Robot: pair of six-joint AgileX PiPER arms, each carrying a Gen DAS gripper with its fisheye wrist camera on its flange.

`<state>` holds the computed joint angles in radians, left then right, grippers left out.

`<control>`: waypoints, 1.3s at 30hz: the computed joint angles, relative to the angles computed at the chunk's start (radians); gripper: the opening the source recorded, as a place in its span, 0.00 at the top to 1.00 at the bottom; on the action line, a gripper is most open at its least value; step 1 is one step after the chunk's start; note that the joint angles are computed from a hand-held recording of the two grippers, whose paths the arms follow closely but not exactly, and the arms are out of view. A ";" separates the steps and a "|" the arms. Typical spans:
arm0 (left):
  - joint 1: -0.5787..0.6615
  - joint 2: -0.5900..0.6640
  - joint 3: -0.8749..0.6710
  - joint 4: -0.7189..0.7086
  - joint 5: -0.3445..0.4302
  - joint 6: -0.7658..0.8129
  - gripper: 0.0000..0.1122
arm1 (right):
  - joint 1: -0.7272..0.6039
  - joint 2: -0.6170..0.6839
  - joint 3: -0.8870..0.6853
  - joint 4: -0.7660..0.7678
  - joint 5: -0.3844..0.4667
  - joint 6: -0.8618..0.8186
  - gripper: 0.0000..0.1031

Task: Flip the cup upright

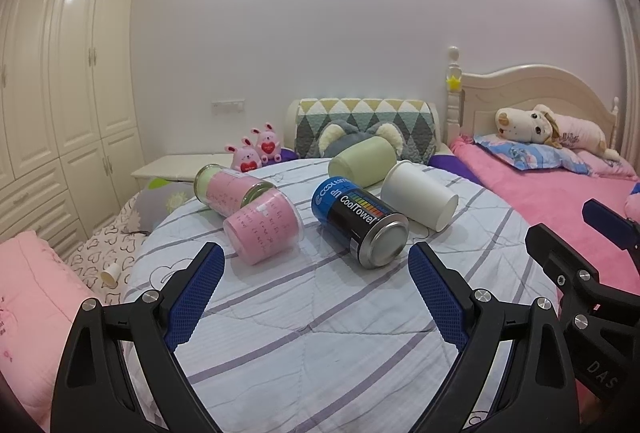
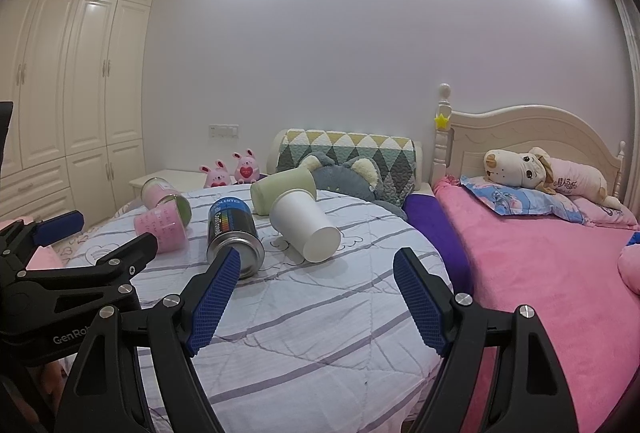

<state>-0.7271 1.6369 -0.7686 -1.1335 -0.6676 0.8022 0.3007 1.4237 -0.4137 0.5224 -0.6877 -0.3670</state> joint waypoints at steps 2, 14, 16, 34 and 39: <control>-0.001 -0.001 0.000 -0.004 0.000 0.005 0.16 | 0.000 0.000 0.000 -0.001 -0.001 0.000 0.22; 0.009 0.022 -0.020 -0.009 0.013 0.016 0.16 | -0.014 0.000 -0.004 -0.013 0.018 0.001 0.22; 0.015 0.030 -0.029 -0.010 0.020 0.022 0.16 | -0.018 0.007 -0.014 -0.015 0.027 -0.002 0.22; 0.140 0.175 -0.263 -0.164 0.224 0.259 0.16 | -0.172 0.123 -0.246 -0.206 0.324 0.077 0.22; 0.197 0.221 -0.379 -0.417 0.331 0.539 0.16 | -0.244 0.225 -0.443 -0.396 0.537 0.222 0.22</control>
<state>-0.5305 1.8575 -1.1475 -1.5505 -0.3362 1.3416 0.0572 1.6487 -0.8563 0.1264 -0.1510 -0.1452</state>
